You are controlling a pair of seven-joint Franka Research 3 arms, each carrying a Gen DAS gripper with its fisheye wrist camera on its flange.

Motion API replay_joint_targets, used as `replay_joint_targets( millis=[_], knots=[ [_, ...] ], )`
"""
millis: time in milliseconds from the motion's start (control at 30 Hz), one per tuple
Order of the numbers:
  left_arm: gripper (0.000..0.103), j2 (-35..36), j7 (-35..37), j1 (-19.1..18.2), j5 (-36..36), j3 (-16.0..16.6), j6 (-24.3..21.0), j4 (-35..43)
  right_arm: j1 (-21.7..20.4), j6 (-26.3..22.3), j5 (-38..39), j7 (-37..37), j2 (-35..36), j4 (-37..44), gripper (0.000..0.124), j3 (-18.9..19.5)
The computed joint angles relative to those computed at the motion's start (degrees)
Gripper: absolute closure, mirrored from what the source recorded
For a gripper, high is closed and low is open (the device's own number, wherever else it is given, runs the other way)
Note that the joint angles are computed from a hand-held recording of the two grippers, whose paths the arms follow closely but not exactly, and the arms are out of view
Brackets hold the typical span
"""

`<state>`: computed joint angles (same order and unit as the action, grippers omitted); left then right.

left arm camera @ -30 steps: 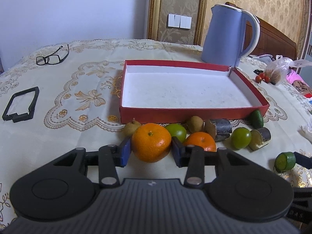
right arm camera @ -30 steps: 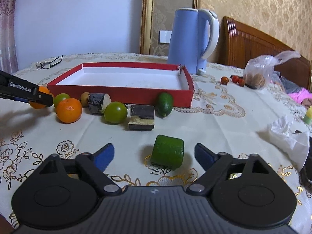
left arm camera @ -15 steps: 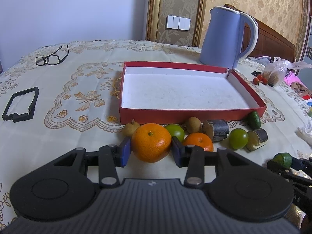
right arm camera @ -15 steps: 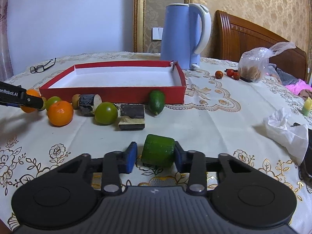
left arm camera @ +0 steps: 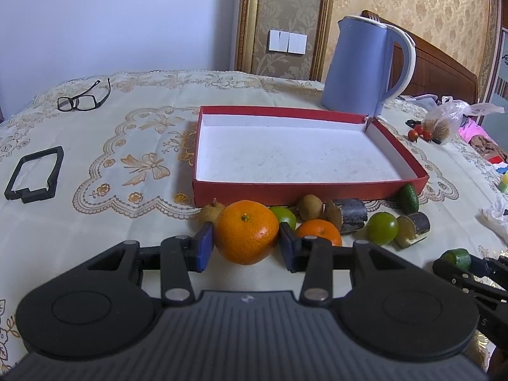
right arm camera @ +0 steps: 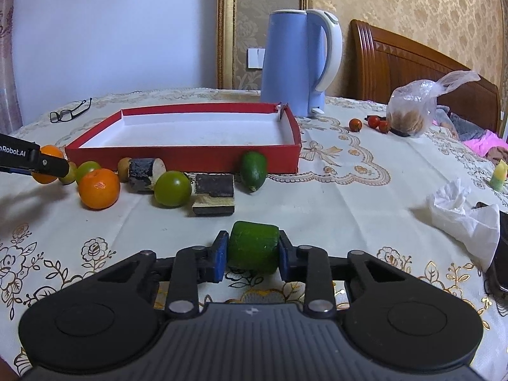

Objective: Organize fruits
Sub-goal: 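Lift the orange with the left gripper and carry it over the box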

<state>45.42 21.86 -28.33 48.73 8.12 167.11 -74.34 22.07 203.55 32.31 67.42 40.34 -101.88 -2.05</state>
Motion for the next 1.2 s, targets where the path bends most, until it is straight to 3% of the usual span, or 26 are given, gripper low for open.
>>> replay_joint_targets(
  millis=[433, 700, 967, 1200],
  knots=[
    [0.063, -0.33, -1.57, -1.02, 1.46, 1.92, 2.12, 0.00, -3.50, 2.57, -4.85, 2.08, -0.71, -0.99, 0.094, 3.66],
    [0.063, 1.16, -0.66, -0.87, 2.02, 1.84, 0.94, 3.45, -4.61, 4.20, -8.05, 2.73, -0.64, -0.33, 0.094, 5.05],
    [0.063, 5.99, 4.98, 0.86, -1.77, -0.38, -2.35, 12.28, -5.90, 5.45, -11.18, 4.00, -0.45, 0.81, 0.094, 6.46],
    [0.063, 14.79, 15.14, 2.51, -8.91, -3.23, -7.48, 27.47, -6.86, 6.69, -13.34, 5.35, -0.11, 1.92, 0.094, 7.26]
  ],
)
